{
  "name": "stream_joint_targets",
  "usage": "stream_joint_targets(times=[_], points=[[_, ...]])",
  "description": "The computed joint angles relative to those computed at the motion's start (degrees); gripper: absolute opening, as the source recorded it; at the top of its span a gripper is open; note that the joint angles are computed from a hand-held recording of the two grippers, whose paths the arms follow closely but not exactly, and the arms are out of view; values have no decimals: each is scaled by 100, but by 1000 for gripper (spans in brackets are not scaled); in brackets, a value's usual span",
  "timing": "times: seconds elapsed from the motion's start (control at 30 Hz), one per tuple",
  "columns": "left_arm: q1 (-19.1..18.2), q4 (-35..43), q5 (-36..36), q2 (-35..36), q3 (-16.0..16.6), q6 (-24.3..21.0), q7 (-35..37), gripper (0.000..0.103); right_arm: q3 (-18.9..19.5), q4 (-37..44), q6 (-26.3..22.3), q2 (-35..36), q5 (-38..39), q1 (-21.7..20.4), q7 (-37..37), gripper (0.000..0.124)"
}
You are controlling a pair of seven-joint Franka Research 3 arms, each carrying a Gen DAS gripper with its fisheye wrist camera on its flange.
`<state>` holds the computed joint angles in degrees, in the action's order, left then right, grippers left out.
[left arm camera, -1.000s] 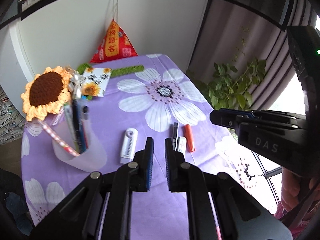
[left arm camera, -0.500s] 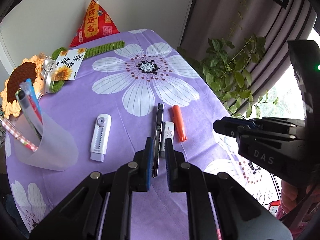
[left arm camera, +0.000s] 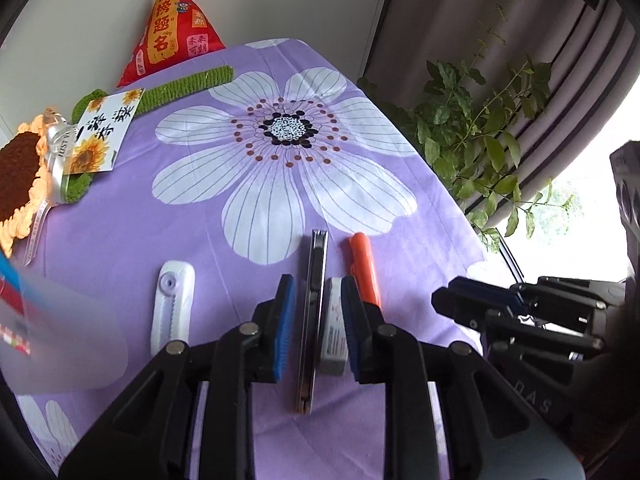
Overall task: Organize stationery
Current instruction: 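Grasp the black pen with left tool while right tool grasps the orange marker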
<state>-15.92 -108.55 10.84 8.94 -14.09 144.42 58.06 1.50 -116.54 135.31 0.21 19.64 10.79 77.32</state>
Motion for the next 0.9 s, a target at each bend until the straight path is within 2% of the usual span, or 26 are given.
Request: stream_joint_targets(times=[0.3, 0.37, 0.4, 0.43, 0.7, 0.9], points=[[27, 542, -152, 526, -9, -273, 238, 20, -1, 212, -60, 224, 89, -12, -86, 10], [46, 581, -211, 591, -3, -333, 244, 10, 9, 248, -74, 248, 94, -2, -137, 10], [61, 588, -251, 609, -7, -355, 264, 9, 14, 263, -86, 256, 94, 3, -161, 10], [72, 508, -245, 569, 3, -232, 260, 9, 20, 276, -91, 264, 95, 10, -182, 10], [179, 153, -425, 290, 2, -187, 326, 9, 38, 491, -130, 435, 79, 50, -103, 10], [148, -81, -241, 64, 37, -289, 301, 9, 66, 781, -115, 624, -55, 115, 121, 10]])
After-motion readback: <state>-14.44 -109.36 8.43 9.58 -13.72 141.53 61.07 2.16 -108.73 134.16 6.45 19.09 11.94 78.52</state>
